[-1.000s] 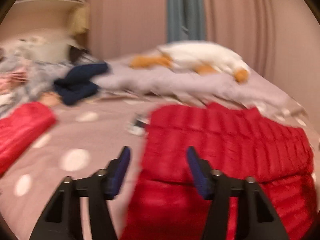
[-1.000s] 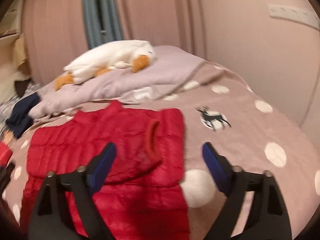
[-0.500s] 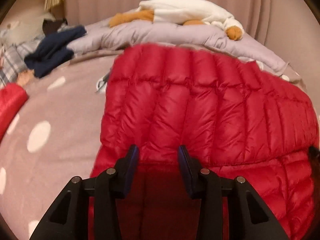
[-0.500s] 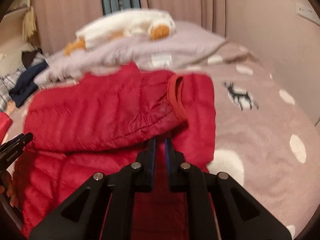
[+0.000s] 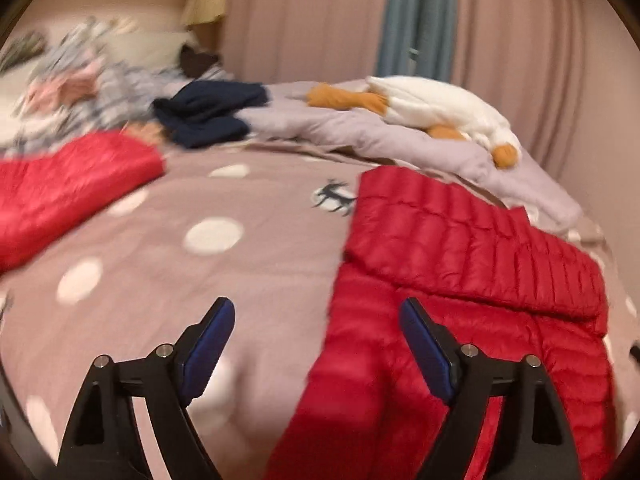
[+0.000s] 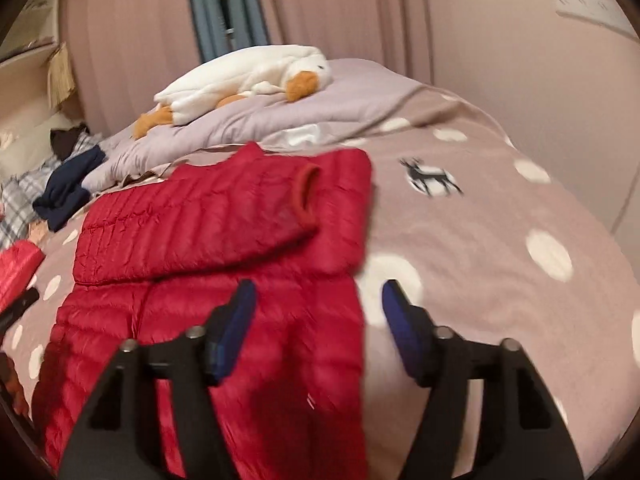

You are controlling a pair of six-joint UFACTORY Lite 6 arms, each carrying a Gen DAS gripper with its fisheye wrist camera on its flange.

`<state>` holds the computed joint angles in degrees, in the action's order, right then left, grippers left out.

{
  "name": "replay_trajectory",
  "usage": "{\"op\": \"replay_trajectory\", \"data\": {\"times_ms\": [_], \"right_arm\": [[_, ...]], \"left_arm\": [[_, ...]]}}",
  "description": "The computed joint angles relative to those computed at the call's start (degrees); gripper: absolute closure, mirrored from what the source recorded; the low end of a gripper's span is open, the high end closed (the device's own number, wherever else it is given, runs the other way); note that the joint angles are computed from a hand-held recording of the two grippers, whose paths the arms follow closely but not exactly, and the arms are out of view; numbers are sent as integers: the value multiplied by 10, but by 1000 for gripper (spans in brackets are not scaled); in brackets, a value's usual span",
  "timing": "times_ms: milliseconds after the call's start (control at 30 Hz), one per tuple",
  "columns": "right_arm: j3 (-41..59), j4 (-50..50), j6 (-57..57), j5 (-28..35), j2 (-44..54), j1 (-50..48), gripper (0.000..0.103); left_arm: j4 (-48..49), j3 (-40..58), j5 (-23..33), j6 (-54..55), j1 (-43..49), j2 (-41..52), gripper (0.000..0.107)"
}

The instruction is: Fold large clothes

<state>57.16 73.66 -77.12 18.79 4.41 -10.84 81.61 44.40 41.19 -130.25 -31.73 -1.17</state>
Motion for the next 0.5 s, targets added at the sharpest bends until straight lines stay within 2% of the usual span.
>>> {"op": "replay_trajectory", "data": {"times_ms": [67, 167, 300, 400, 467, 500], "right_arm": [[-36, 25, -27, 21, -25, -34, 35], [-106, 50, -76, 50, -82, -97, 31], [-205, 87, -125, 160, -140, -226, 27], [-291, 110, -159, 230, -163, -306, 26], [-343, 128, -196, 238, -198, -313, 26], [-372, 132, -206, 236, -233, -304, 26]], "left_arm": [[22, -78, -25, -64, -3, -74, 23], [33, -183, -30, -151, -28, -171, 15], [30, -275, -14, -243, -90, -234, 12], [95, -334, -9, -399, -151, -245, 12], [104, -317, 42, -426, -212, -191, 12], [106, -309, 45, -431, -224, -175, 12]]}}
